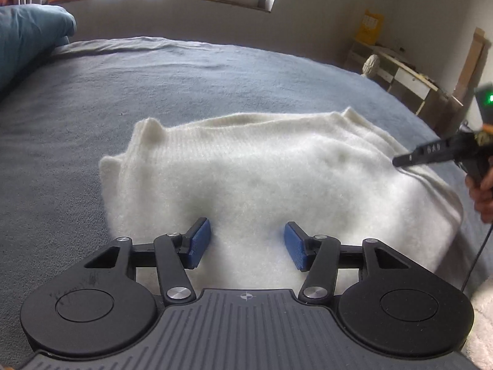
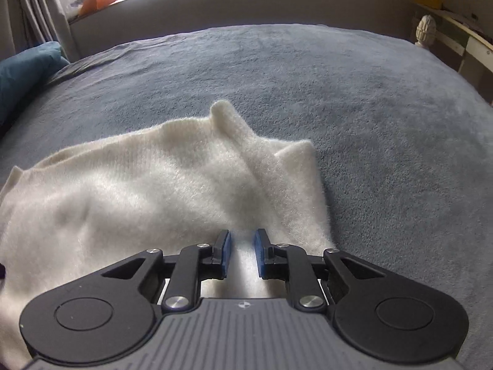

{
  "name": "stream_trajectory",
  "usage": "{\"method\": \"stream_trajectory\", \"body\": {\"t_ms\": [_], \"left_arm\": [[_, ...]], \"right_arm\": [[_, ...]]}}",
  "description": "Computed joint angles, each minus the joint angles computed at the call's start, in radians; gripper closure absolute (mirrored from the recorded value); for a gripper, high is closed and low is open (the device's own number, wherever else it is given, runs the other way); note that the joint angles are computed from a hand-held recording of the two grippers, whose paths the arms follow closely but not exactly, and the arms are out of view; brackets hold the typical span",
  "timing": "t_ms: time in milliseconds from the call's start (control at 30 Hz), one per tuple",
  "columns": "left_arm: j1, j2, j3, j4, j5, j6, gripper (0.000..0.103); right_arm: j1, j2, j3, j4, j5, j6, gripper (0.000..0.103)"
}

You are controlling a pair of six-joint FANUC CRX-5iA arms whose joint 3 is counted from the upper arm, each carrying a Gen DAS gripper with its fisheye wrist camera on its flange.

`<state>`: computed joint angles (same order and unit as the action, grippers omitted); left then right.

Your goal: Fold clothes

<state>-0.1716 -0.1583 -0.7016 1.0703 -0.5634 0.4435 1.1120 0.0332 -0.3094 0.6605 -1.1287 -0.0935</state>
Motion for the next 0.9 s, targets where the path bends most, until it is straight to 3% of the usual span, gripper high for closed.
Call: {"method": "stream_trajectory", "body": {"t_ms": [200, 333, 500, 667, 767, 900], "left_arm": [[0.010, 0.006, -0.017, 0.088, -0.028, -0.045, 0.049], [0.022, 0.011, -0.031, 0.152, -0.060, -0.098, 0.049], [0.038, 0.021, -0.040, 0.210, -0.100, -0.128, 0.049], [0.037, 0.027, -0.050, 0.253, -0.110, -0.163, 0.050], [0.036, 0.028, -0.057, 0.272, -0.114, -0.183, 0.049], [0.047, 0.024, -0.062, 0.295, -0.130, -0.175, 0.050]], "right_arm": [[-0.044, 0.056, 0.082, 0.011, -0.008, 0.064, 0.085], [-0.074, 0.081, 0.045, -0.013, 0.021, 0.041, 0.087], [-0.049, 0.122, 0.149, -0.028, -0.094, 0.044, 0.086], [-0.006, 0.097, 0.165, 0.000, -0.066, 0.036, 0.085], [-0.014, 0.135, 0.204, -0.081, -0.109, 0.089, 0.085], [-0.016, 0.094, 0.101, -0.053, -0.035, 0.011, 0.085]]}}
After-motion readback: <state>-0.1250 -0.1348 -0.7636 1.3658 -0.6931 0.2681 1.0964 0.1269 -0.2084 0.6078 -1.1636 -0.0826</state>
